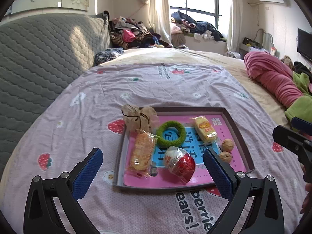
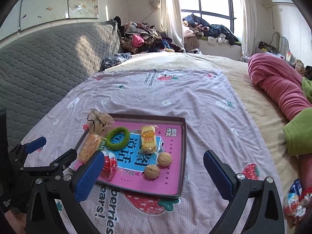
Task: Organize objects
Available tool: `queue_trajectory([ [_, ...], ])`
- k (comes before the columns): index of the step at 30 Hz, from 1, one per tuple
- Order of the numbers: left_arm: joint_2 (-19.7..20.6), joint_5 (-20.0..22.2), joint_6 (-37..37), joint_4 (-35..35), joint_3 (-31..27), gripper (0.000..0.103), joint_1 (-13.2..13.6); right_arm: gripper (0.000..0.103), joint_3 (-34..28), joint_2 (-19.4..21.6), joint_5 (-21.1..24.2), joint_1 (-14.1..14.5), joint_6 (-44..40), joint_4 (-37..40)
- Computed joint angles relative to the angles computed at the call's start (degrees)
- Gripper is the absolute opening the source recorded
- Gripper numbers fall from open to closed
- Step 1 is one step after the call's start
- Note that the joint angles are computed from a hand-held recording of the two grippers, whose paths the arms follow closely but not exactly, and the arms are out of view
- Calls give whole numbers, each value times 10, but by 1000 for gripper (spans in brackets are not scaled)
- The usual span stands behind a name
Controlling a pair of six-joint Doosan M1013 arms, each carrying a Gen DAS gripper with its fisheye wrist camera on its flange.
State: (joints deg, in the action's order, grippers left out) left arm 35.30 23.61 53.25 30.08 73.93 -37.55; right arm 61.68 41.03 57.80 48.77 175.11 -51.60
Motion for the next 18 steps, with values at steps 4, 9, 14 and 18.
queue_trajectory([
  [4,-17,0,-22,27,13,103,-3,102,-2,-6,10,7,4,-14],
  [9,-37,-8,-59,67,30,103,-6,102,0,-12,19,16,13,-29],
  [14,-58,-24,-76,73,52,103,-4,102,3,-17,28,24,16,-28],
  [18,-72,-31,-94,88,68,103,-5,102,3,-20,37,32,14,-29],
])
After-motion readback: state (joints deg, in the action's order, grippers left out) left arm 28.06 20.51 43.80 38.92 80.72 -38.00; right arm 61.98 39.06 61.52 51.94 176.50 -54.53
